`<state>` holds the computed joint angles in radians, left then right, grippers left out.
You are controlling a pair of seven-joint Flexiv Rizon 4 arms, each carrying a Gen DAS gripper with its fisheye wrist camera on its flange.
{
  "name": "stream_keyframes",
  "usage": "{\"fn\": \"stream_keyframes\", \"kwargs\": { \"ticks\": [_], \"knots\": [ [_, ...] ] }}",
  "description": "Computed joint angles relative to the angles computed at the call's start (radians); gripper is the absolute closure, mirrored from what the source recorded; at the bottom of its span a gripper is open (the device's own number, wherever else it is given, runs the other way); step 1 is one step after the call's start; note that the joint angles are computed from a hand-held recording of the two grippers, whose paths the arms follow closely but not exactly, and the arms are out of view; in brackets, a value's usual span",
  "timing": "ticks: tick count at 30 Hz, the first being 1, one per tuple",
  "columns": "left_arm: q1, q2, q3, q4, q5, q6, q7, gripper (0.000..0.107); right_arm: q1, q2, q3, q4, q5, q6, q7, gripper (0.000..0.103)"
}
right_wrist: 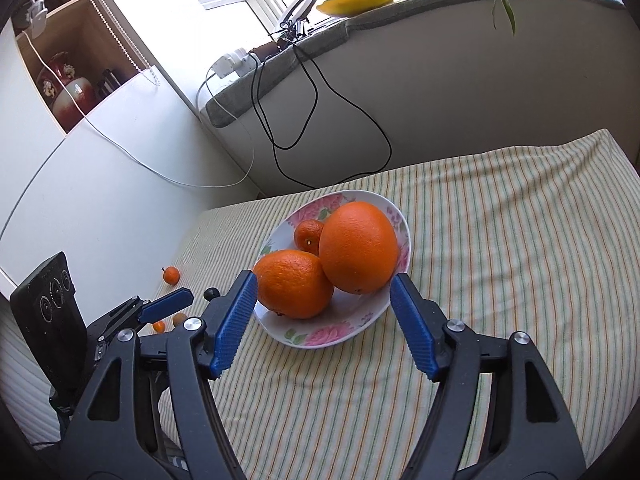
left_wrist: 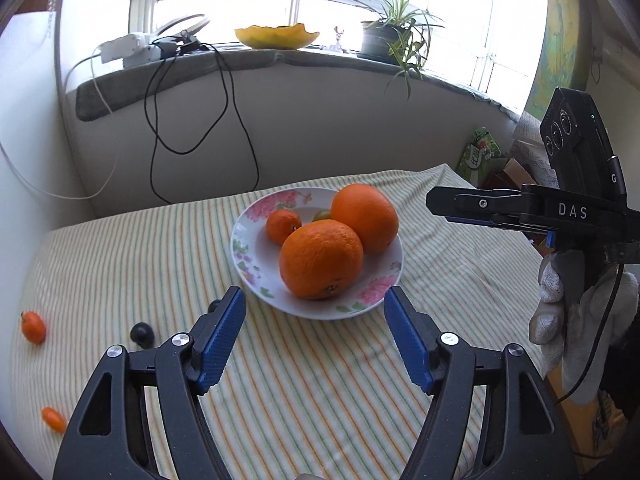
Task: Organize fruits
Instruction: 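Move both tools back toward the dark plums and brown kiwis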
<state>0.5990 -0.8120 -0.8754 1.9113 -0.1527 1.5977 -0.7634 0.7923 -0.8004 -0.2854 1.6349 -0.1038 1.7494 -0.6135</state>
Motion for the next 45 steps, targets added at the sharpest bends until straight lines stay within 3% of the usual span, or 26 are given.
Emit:
{"fn": "stream_keyframes", "kwargs": {
  "ticks": [5, 13, 16, 27, 35, 43, 45],
  "knots": [
    [0.07, 0.002, -0.028, 0.063, 0.023, 0.051, -0.034, 0.035, 0.053, -0.015, -0.047, -0.005, 0.016, 0.033, -0.014, 0.031],
    [0.162, 0.009, -0.026, 0.138, 0.114, 0.124, -0.15, 0.035, 0.112, -0.025, -0.083, -0.052, -0.072, -0.064, -0.071, 0.031],
    [0.206, 0.004, -0.031, 0.164, 0.145, 0.142, -0.2, 0.035, 0.089, -0.033, -0.039, -0.078, -0.109, -0.064, -0.086, 0.03],
    [0.287, 0.014, 0.024, 0.223, 0.23, 0.187, -0.348, 0.035, -0.072, -0.122, 0.237, -0.261, -0.225, -0.17, -0.165, 0.03],
    [0.31, -0.002, 0.048, 0.226, 0.269, 0.206, -0.403, 0.036, -0.11, -0.193, 0.331, -0.401, -0.262, -0.272, -0.238, 0.03],
    [0.303, -0.032, 0.057, 0.188, 0.27, 0.182, -0.394, 0.053, -0.123, -0.276, 0.394, -0.564, -0.249, -0.398, -0.323, 0.031],
    [0.307, -0.043, 0.051, 0.182, 0.266, 0.179, -0.39, 0.055, -0.125, -0.299, 0.412, -0.613, -0.238, -0.433, -0.353, 0.036]
  ]
}}
